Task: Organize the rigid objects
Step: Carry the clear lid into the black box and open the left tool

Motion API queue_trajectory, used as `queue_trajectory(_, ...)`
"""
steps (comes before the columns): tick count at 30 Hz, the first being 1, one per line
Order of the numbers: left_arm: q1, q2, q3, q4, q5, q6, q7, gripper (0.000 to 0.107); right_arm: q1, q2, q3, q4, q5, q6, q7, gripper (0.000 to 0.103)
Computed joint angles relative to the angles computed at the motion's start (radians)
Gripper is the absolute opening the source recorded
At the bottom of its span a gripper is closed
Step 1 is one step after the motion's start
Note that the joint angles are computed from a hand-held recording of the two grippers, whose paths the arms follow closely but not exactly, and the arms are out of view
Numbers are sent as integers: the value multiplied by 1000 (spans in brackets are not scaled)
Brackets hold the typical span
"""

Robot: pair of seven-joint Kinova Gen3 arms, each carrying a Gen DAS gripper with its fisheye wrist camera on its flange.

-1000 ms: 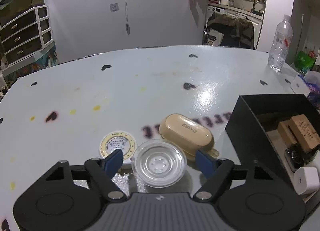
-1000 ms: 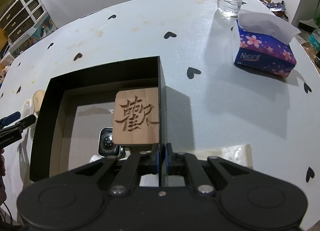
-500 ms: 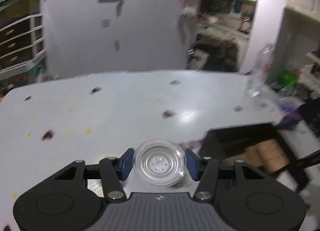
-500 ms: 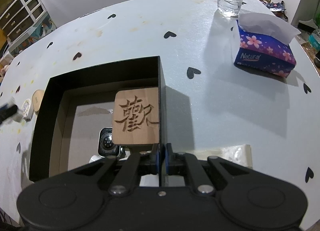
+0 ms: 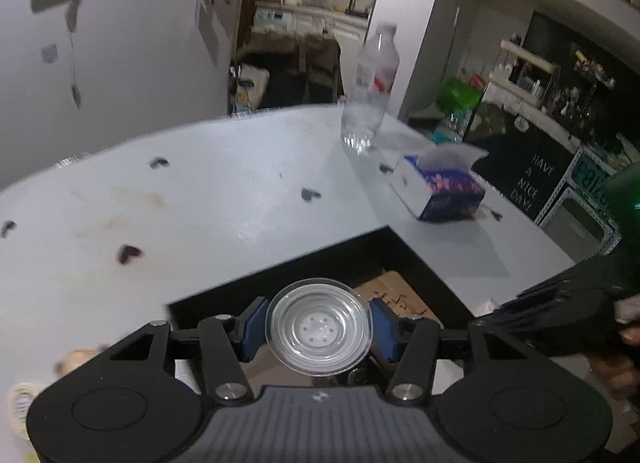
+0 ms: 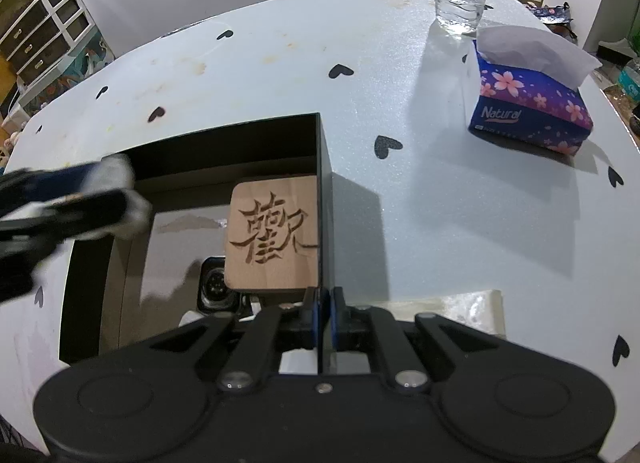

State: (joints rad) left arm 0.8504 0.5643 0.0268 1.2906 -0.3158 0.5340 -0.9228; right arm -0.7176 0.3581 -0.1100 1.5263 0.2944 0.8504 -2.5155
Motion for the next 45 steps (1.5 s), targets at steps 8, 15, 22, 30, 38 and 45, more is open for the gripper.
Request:
queue_trajectory(8,9,112,-18,-141,8,94,9,55,3,-4,0,7,-2,-7,-3,6)
queue_trajectory(15,5,139,-19,-165,19,104,22,56,9,-6,-3,8,-9,-11,2,7)
queue_trajectory(22,5,148,-23,-164,27,103,39,58,12,-7,-3,11,-15,-17,6,7)
queue_trajectory(30,-7,111,-5,-115,40,57,31,73,11,-6,-2,9,-15,-14,7,7)
queue_trajectory(38,11,40,-2,-60,45,58,53,89,10,-2,-3,4,-15,-10,13,7)
queue_trajectory(45,31,-37,2,8,20,62,105,94,8,2,-2,-2,-13,-2,23,7)
